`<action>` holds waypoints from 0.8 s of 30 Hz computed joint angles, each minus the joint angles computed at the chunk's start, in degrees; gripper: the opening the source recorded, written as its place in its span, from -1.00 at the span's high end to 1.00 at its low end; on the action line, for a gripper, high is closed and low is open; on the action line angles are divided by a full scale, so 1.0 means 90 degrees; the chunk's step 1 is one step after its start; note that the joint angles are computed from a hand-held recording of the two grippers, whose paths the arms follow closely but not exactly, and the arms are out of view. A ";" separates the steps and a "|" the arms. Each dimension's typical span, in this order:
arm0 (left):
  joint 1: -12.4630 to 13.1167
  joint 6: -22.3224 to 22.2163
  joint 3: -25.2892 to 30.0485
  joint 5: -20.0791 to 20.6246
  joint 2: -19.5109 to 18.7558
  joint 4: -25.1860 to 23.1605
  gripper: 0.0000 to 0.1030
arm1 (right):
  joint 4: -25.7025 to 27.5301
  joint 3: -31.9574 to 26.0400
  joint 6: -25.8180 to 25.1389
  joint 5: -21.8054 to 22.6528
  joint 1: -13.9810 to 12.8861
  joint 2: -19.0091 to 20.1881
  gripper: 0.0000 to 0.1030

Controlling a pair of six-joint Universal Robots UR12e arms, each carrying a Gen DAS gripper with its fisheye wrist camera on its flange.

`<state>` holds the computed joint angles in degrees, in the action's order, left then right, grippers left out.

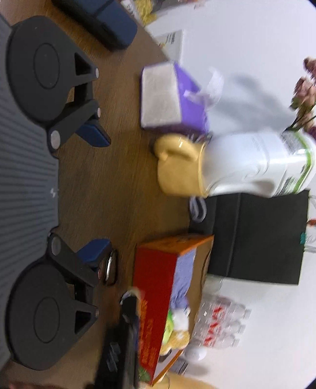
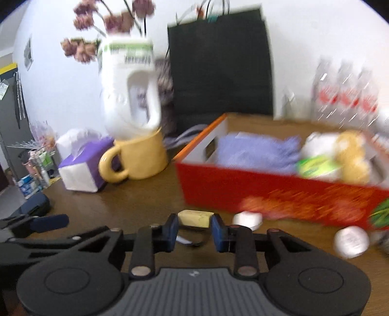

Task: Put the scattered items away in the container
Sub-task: 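Grasp the yellow soap bar with the right tool while the left tool grasps the black carabiner, then lift the soap bar with the right tool while the left tool lifts the carabiner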

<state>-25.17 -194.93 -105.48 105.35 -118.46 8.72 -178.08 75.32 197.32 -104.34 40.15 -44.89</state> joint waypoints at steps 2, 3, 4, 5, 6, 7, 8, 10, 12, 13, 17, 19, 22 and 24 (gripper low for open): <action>0.0076 0.0116 0.0038 -0.0689 -0.0007 -0.0099 -0.72 | -0.0298 0.0381 -0.0096 -0.0186 -0.0041 -0.0209 0.45; 0.0084 0.0221 0.0085 -0.0918 -0.0030 -0.0157 -0.74 | -0.0378 0.0520 -0.0082 -0.0197 -0.0073 -0.0288 0.44; 0.0069 0.0372 0.0156 -0.1048 -0.0067 -0.0222 -0.75 | -0.0462 0.0693 -0.0037 -0.0189 -0.0111 -0.0381 0.44; 0.0032 0.0574 0.0252 -0.1066 -0.0118 -0.0288 -0.75 | -0.0551 0.0865 0.0024 -0.0199 -0.0144 -0.0468 0.44; -0.0001 0.0775 0.0354 -0.1039 -0.0173 -0.0353 -0.75 | -0.0648 0.1014 0.0065 -0.0209 -0.0172 -0.0537 0.44; -0.0012 0.0904 0.0437 -0.1066 -0.0218 -0.0426 -0.74 | -0.0752 0.1151 0.0103 -0.0209 -0.0198 -0.0595 0.44; 0.0005 0.1004 0.0528 -0.1197 -0.0256 -0.0555 -0.67 | -0.0852 0.1280 0.0166 -0.0194 -0.0222 -0.0647 0.44; 0.0050 0.1057 0.0669 -0.1420 -0.0320 -0.0770 -0.40 | -0.1011 0.1474 0.0300 -0.0072 -0.0279 -0.0717 0.44; 0.0045 0.1210 0.0792 -0.1421 -0.0377 -0.0848 0.12 | -0.1164 0.1607 0.0335 0.0088 -0.0321 -0.0747 0.44; 0.0032 0.1370 0.0865 -0.1409 -0.0399 -0.0911 0.30 | -0.1220 0.1666 0.0327 0.0151 -0.0339 -0.0766 0.44; 0.0041 0.2579 0.1047 -0.1767 -0.0391 -0.1292 0.35 | -0.1373 0.1779 0.0395 0.0392 -0.0393 -0.0800 0.44; -0.0009 0.3273 0.1172 -0.1613 -0.0389 -0.1710 0.35 | -0.1481 0.1843 0.0432 0.0498 -0.0424 -0.0830 0.44; 0.0026 0.4476 0.1246 -0.1721 -0.0324 -0.2110 0.32 | -0.1622 0.1912 0.0448 0.0535 -0.0436 -0.0871 0.44; 0.0104 0.5266 0.1325 -0.1984 -0.0275 -0.2474 0.33 | -0.1690 0.1956 0.0452 0.0529 -0.0441 -0.0897 0.45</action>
